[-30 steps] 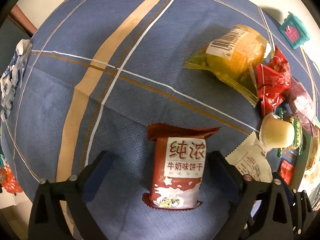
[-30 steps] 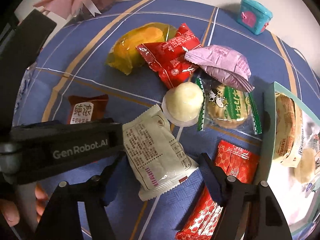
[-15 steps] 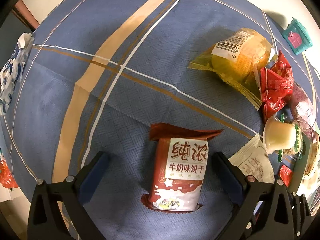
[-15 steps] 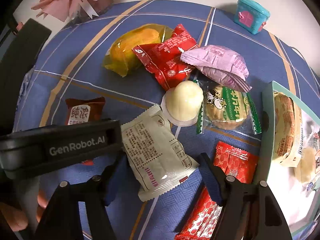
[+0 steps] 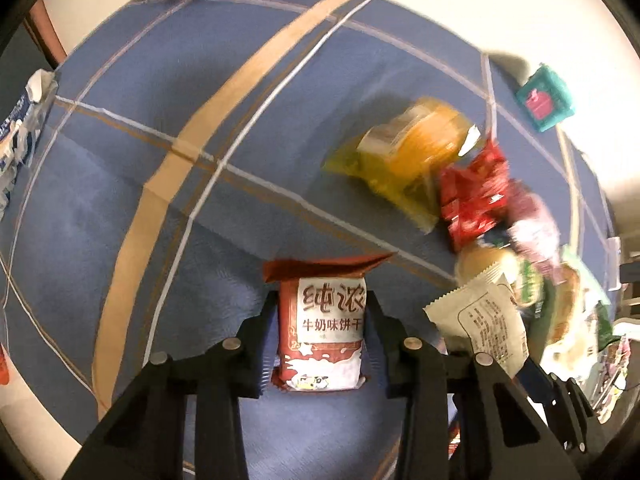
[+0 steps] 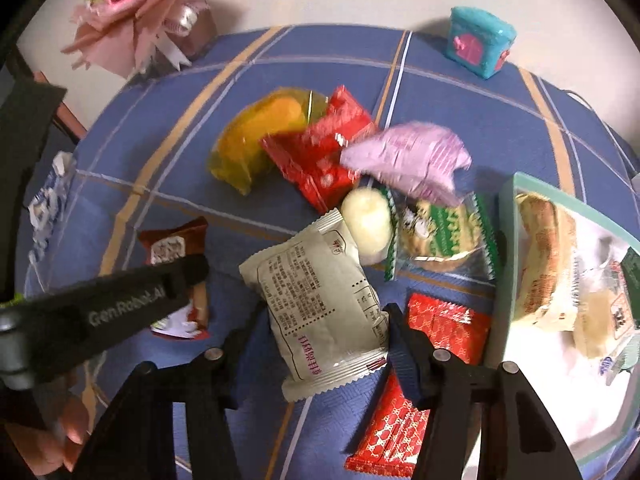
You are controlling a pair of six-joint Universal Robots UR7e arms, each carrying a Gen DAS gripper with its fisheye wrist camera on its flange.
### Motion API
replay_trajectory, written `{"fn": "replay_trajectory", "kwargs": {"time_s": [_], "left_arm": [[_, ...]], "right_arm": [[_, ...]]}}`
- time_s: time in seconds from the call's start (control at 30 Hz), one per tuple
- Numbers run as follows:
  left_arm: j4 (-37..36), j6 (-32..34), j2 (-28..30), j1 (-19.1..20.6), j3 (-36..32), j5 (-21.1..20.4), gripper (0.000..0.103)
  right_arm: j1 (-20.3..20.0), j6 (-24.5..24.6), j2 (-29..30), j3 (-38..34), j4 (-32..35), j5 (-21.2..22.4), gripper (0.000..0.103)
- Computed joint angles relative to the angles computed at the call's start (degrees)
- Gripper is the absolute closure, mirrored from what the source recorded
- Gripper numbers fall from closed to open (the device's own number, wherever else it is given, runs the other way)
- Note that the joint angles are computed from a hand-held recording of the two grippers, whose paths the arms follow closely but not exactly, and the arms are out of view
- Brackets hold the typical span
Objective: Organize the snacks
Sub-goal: 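Grasp the white sachet with the right tool while the left tool holds the milk biscuit pack, then carry the sachet into the tray and release it while the left tool drops the milk biscuit pack there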
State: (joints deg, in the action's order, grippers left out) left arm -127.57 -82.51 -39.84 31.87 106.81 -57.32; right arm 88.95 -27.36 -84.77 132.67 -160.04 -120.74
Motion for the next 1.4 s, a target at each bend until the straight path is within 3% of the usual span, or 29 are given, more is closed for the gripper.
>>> {"fn": "replay_trajectory", "kwargs": {"time_s": [0.27, 0.6, 0.83, 1.07, 1.3, 1.4], "left_arm": [[4.1, -2.3, -3.7, -4.8, -0.6, 6.1, 0.062], [1.9, 1.1, -1.0, -6.8, -4.5, 7.4, 0.062], [-1.4, 11.4, 6.7, -8.1, -12.9, 3.7, 0.062], [-1.3, 22.4, 15.8, -10.2, -24.0, -0.9, 0.062], [2.4, 26.9, 21.2, -11.5, -31.3, -3.2, 0.062], [3.9, 27.2, 22.6, -11.8, -33.1, -3.8, 0.062]], "right_arm": [[1.4, 0.4, -7.2, -1.0, 2.2, 3.2, 0.044], [-0.8, 1.7, -13.0, -1.6, 3.9, 2.1, 0.044], [-6.7, 3.0, -18.2, -3.6, 3.2, -0.3, 0.044], [-15.7, 5.0, -24.9, -7.2, 4.6, 1.6, 0.044], [-24.4, 6.6, -29.4, -10.3, 7.4, 5.4, 0.044], [-26.0, 6.3, -29.8, -10.7, 8.0, 5.8, 0.044]]}}
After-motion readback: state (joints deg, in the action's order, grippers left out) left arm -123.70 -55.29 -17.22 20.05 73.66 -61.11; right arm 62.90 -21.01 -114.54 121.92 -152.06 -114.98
